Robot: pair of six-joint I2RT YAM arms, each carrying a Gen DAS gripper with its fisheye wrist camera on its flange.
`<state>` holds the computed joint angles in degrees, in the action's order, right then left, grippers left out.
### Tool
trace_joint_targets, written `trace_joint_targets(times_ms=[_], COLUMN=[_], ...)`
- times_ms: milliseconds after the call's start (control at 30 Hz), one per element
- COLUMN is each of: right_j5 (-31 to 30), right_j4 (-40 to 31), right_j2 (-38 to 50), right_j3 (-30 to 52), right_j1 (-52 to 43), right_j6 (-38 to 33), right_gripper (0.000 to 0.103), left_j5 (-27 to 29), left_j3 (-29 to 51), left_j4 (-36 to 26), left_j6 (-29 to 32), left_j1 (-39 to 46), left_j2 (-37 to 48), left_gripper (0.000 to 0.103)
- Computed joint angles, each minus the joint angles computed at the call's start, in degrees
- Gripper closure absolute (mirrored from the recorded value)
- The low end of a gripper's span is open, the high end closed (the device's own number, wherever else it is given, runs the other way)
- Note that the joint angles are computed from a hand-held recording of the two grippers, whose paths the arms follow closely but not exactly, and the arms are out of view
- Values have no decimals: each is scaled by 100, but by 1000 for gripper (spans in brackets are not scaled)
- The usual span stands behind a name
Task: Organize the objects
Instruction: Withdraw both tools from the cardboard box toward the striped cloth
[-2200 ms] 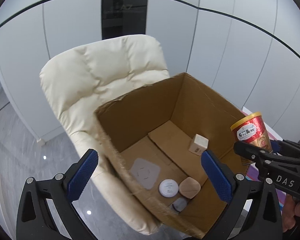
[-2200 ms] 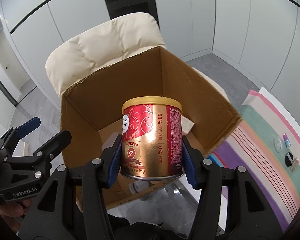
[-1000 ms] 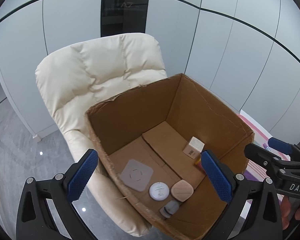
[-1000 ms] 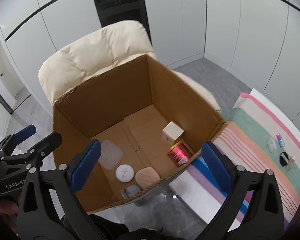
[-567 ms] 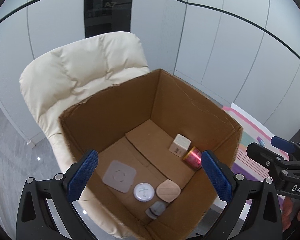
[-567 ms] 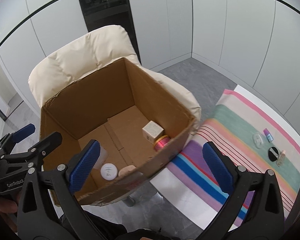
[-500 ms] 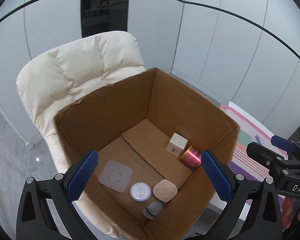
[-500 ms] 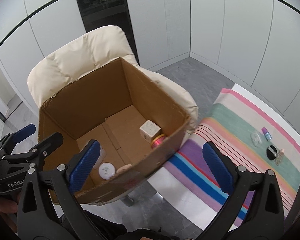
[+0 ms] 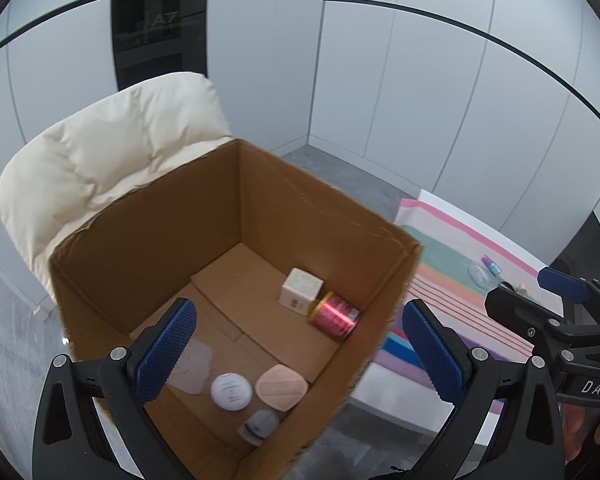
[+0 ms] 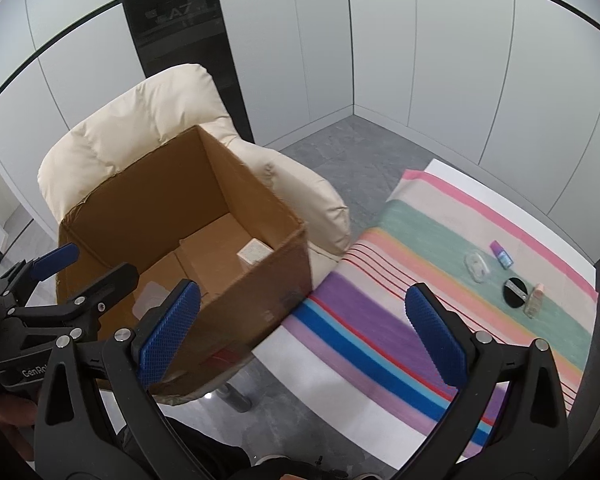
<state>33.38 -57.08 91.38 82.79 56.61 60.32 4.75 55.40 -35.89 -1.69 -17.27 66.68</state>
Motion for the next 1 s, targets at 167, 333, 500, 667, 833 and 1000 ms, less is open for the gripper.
trace_joint_targets(times_ms=[167,333,500,667,833,1000], right_j5=[85,155,227,277,359,424], right_j4=[-162,-326,-526,-764,-1048,-1384], right_j2=[-379,-777,-1126,-1522,-1856,-2166], right_j3=[-351,-707,-987,-1292,-1505,-1678], right_j1=[-16,-29,-30,-35,34,102], right_j6=[224,462,687,951,1234,1552], right_gripper=[0,0,0,0,0,0], left_j5=[-182,-355,-496,-609,-774,-861], left_j3=[54,127,226,308,412,532], left_j4=[62,120,165,193,258,309], left_j6=[-201,-379,-546,-742,-865,-1010], left_j1=[-493,-970,-1375,-1772,-2161,-2486], left_j2=[119,239,381,494,625,774], left_gripper=[0,0,0,0,0,0])
